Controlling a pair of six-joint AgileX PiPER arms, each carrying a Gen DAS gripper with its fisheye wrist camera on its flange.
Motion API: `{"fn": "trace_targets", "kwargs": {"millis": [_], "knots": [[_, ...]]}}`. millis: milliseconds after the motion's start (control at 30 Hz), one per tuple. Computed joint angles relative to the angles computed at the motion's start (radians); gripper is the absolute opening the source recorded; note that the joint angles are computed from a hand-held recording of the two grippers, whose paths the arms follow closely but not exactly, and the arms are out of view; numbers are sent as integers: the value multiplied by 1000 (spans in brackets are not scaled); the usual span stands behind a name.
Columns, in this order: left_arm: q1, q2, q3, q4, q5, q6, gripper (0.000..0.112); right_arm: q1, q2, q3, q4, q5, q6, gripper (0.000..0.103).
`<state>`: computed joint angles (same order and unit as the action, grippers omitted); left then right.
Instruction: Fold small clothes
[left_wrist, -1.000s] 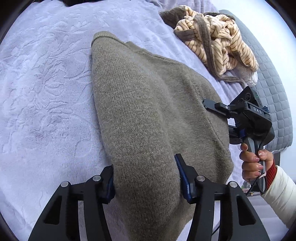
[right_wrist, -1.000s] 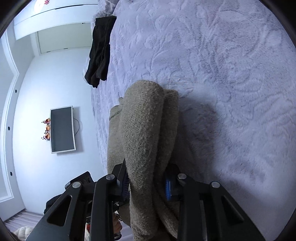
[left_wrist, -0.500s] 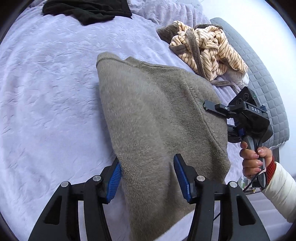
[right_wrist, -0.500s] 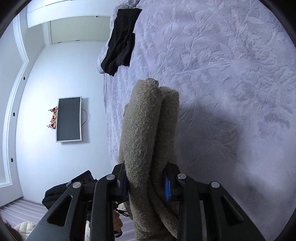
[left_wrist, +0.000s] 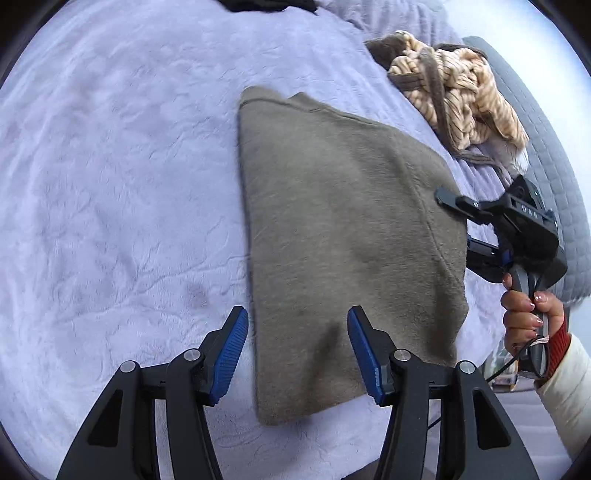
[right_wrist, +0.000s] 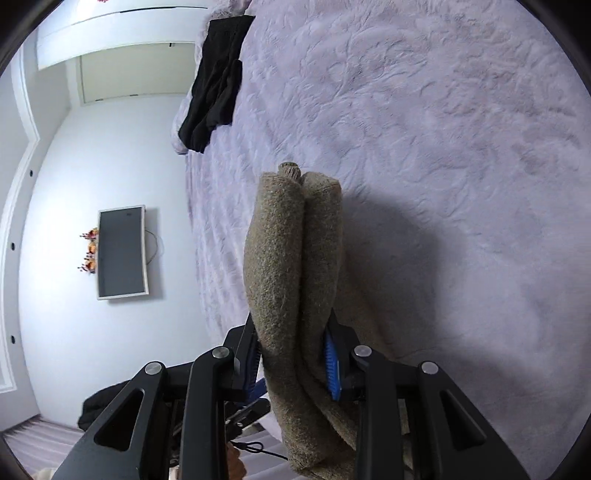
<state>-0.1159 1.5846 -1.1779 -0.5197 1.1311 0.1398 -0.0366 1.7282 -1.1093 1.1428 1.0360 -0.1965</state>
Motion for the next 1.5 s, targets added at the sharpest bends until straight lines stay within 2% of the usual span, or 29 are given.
{"fn": "trace_targets", "kwargs": {"millis": [67,133,233,400,467,533,667,767,900,967,1067,1167,1200,1233,1267,1400,1467,1500], "knots": [[7,2,7,17,-13,-10,75,-8,-10,-56,-180,-4,124,39],[11,9,4,19,-7,-5,75,-16,-37,-81,-313,0,214,55],[6,11,-13,25,5,-9,75,-44,-94,-47,-309,41,195,56],[-35,23,-56,39,2,-19,75,18,-167,19,-288,92,178,56],[-64,30,-79,57,3,-39,75,67,-165,49,-301,90,200,51],[-95,31,-97,91,1,-67,75,121,-146,38,-355,82,242,12],[-116,35,-92,111,-4,-83,75,180,-167,-1,-502,60,314,11],[-133,75,-54,119,-17,-78,75,212,-127,10,-611,57,320,9],[-149,125,-13,108,-25,-83,75,220,-98,77,-590,-7,287,8],[-157,113,-7,117,-26,-87,75,232,-108,81,-601,-14,288,7],[-127,103,-4,49,-2,-49,75,221,-152,91,-571,-1,269,8],[-90,127,-8,-44,27,17,75,144,-204,141,-458,19,188,18],[-90,139,-15,-62,42,28,75,124,-220,152,-449,28,183,35],[-96,145,-18,-61,47,30,75,104,-242,169,-440,30,175,61],[-101,146,-17,-56,47,34,75,80,-266,195,-417,31,152,70],[-95,143,9,-88,62,76,75,-29,-311,342,-249,62,30,71],[-88,141,22,-105,62,80,73,-36,-296,410,-130,35,-36,71],[-88,141,18,-106,60,79,59,-39,-271,442,-65,22,-86,68]]}}
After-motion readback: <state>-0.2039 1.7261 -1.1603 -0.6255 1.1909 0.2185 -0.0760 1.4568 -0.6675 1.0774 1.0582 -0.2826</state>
